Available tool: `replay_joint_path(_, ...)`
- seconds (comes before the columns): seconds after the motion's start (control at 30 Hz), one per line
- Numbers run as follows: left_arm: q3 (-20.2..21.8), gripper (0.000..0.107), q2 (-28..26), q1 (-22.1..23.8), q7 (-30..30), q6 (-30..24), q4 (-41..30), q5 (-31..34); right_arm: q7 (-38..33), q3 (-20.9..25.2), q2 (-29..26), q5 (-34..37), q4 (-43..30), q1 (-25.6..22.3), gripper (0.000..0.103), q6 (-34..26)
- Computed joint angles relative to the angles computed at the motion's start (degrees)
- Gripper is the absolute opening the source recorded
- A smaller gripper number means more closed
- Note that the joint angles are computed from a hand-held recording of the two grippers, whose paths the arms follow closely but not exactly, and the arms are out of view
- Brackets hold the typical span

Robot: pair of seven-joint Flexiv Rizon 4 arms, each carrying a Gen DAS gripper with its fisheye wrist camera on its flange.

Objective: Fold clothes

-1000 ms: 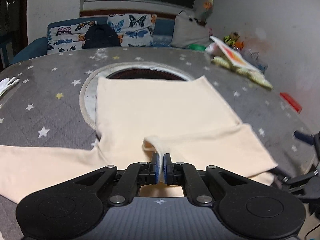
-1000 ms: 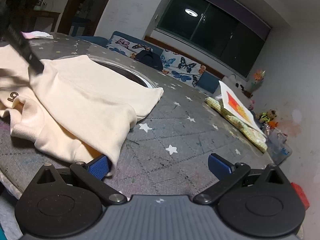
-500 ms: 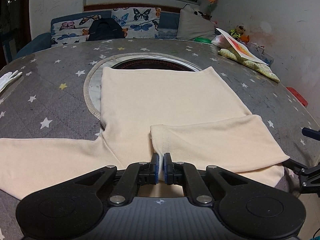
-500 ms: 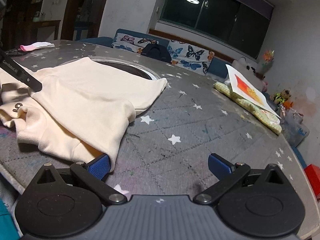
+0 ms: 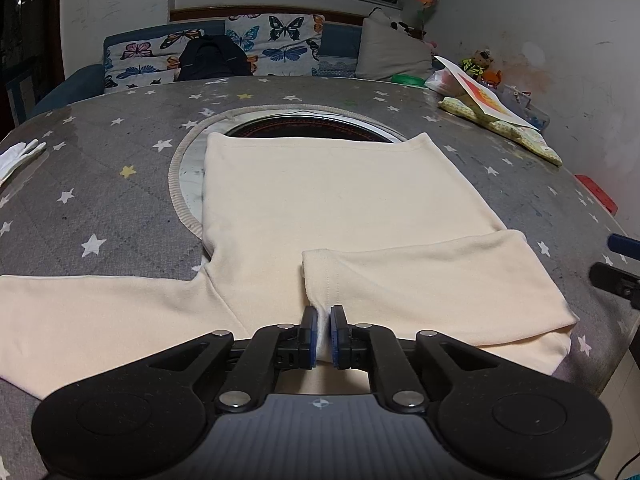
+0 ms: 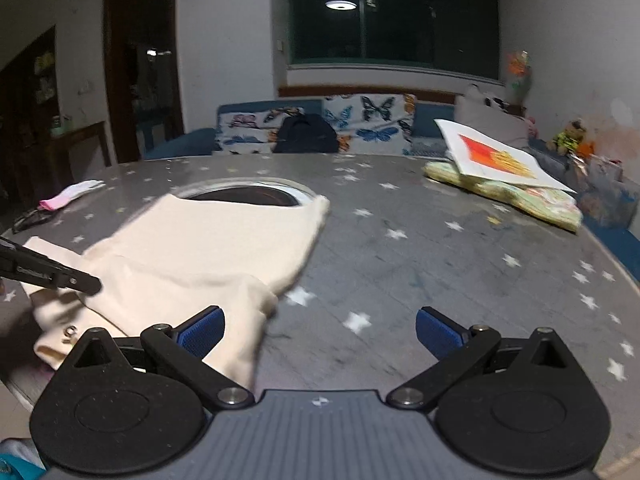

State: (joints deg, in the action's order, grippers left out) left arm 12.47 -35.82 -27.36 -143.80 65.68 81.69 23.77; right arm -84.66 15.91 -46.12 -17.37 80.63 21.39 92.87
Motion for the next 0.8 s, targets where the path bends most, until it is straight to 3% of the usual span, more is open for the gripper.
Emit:
replay_joint_path(0.1,-0.17,0.009,0.01,0.15,0.09,-0.06,0.00,-0.11,-0.18,-1.39,-1.30,-0.67,-1.36,1.83,0.102,0.61)
replay_joint_path(0.23,-0.34,0.009,0.11,0.42,0.26,0.49,0.36,-0.31,2.24,-10.39,-1.83,-1.69,-1.61,7.56,0.102,0.60)
replay_joint_path(0.37,-0.50,0.010,0.26,0.75,0.55,1.24,0.92,-0.84,4.56,-16.00,-1.84,-2.96,-1.32,10.36,0.102,-0.75)
replay_joint_path(0.63,-0.01,0.014,0.62,0.16,1.03,-0.21,0.50,-0.68,3.96,-11.86,-5.78,-4.80,-9.28,8.57,0.103,-1.98)
replay_joint_path(0.73,0.07,0.014,1.02,-0.04,1.00,-0.54,0.58,0.10,5.04,-14.73,-8.03,-5.46,-12.80,10.62,0.103,-5.12)
replay_joint_path(0.8,-0.13,0.014,1.25,0.07,1.22,-0.65,0.51,0.43,4.52,-13.59,-9.08,-5.61,-14.40,10.02,0.103,-7.40)
